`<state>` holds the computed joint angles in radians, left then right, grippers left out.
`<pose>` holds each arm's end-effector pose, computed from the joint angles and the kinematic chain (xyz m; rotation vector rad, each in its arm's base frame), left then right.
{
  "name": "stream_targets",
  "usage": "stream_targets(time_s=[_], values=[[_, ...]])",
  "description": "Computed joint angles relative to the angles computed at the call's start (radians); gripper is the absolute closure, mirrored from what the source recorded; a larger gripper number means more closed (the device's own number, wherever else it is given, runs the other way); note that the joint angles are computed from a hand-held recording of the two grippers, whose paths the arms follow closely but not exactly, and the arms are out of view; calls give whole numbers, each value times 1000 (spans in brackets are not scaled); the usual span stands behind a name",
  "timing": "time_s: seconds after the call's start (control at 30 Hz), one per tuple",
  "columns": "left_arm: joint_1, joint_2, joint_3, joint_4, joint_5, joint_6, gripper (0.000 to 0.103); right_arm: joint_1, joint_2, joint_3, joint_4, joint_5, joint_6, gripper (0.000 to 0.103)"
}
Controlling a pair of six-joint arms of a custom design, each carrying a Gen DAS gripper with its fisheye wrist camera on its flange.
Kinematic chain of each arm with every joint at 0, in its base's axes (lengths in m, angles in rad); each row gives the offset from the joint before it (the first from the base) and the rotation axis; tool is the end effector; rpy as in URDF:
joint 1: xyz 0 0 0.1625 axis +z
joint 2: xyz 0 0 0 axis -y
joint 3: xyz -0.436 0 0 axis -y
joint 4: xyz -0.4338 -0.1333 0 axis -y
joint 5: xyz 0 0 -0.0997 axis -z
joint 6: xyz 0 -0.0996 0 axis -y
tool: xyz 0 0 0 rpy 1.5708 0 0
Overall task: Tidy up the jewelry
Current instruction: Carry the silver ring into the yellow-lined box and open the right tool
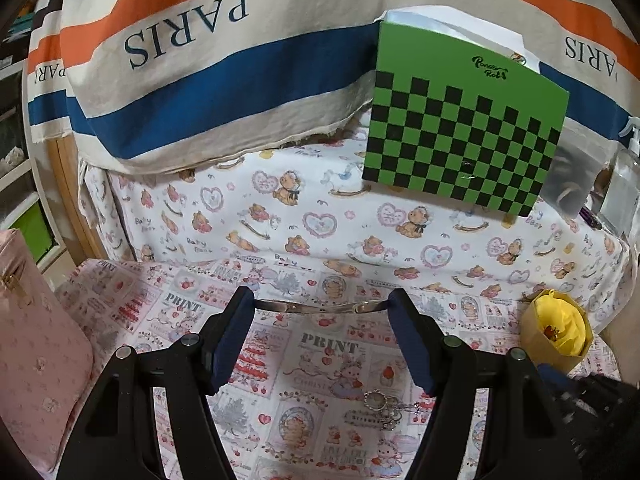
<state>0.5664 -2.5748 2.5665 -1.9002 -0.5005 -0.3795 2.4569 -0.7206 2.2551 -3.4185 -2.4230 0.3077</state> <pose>-0.0300 -0.2806 0.3881 0.4766 2.2175 -1.1498 0.3920 -0.2447 -0.0150 0.5280 -2.3876 0.9408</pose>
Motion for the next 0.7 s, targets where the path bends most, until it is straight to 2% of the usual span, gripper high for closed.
stream_targets(time_s=[0.17,0.27,0.37,0.43,0.5,0.6,0.7], values=[[-5,-5,8,-14,2,15,35,6,-43,42,-97,-8,2,89],[6,-4,20,-83,-21,56,35,0,-79,81,-186,29,15,89],[11,10,32,-108,-19,78,35,14,-91,95,-241,0,4,89],[21,18,37,-141,-38,99,35,16,-98,101,-258,-11,5,89],[56,38,33,-193,-99,125,35,18,-105,108,-273,-29,7,89],[45,41,43,-184,-75,121,35,19,-114,116,-279,-69,6,89],[46,42,46,-190,-77,126,35,6,-134,135,-296,-68,20,89]])
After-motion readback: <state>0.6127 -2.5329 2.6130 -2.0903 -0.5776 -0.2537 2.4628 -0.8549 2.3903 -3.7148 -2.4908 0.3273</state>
